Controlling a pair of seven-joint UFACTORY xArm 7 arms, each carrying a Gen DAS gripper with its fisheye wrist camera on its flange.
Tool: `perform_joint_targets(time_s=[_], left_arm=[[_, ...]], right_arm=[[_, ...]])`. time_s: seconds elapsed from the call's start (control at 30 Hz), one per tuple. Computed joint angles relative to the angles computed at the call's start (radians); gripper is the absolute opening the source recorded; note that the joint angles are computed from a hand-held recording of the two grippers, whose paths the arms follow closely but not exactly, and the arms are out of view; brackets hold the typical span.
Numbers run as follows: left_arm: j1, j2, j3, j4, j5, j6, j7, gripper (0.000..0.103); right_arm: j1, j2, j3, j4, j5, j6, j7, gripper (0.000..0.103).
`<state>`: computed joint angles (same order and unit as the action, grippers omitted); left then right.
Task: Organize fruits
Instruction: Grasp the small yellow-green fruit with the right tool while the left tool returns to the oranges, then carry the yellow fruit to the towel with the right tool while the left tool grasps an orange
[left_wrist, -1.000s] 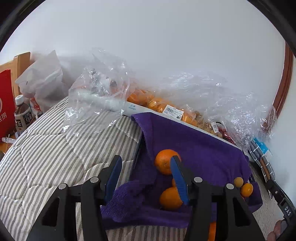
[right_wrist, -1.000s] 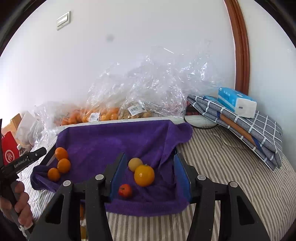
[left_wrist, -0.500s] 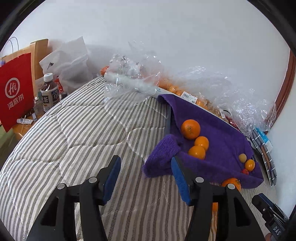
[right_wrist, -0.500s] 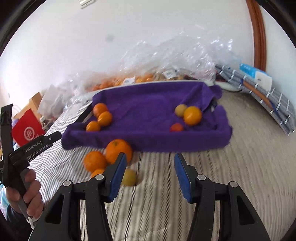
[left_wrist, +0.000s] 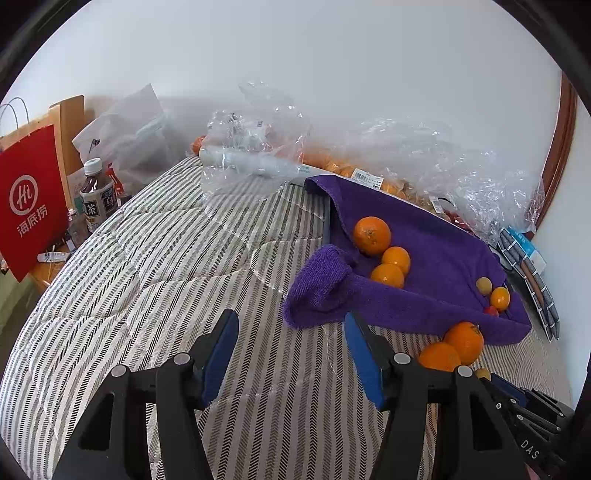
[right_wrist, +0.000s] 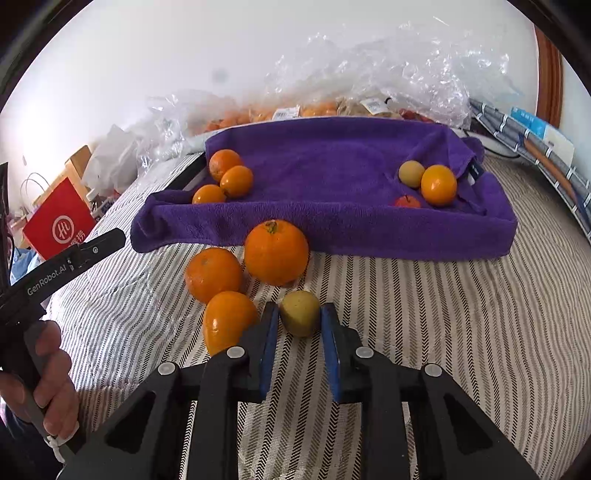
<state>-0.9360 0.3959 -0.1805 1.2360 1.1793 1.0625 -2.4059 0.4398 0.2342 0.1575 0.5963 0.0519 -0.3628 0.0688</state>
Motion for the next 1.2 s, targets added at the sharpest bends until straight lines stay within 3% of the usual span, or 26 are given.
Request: perform_joint_targets(time_s=[0.2,0.43,0.53,0.77,0.9,1.0,1.13,1.2], left_arm=[[0.005,0.003,0.002,-0.002,0.062,-0.070,0.007,0.058],[0.045,0.055,0.022,0.056,0.180,-0.347,0.008,0.058],[0.055,0.106,0.042,0.115,0.160,-0.442,0.055,0.056],[0.040,0.185,0.100,0.213,0.039,-0.530,0.185,0.056],[0.024,0.188,0.167,0.203,0.082,-0.678,0.133,0.036],[0.007,0.169,0.184,0.180,0.069,-0.666,0.132,0.036],[0.014,0.154,0.202,0.152,0.118,-0.717,0.041,0.036],[0.022,0.155,0.192,0.157,0.112,-0.709,0.061,0.036]], right_arm=[[0.024,-0.034,-0.026,-0.054,0.061,-0.078,-0.041,0.023],[-0.037,-0.092,-0.023,-0.128,0.065,-0.129,-0.049,0.023],[-0.048,-0.100,-0.031,-0.136,0.091,-0.135,-0.083,0.023],[-0.118,-0.065,-0.040,-0.057,0.040,-0.123,-0.068,0.023],[-0.131,-0.030,-0.047,0.024,0.028,-0.103,-0.075,0.023],[-0.137,0.002,-0.053,0.085,0.016,-0.085,-0.080,0.023],[-0.116,0.046,-0.073,0.147,0.036,-0.066,-0.109,0.023],[-0.108,0.063,-0.079,0.163,0.044,-0.066,-0.119,0.023]])
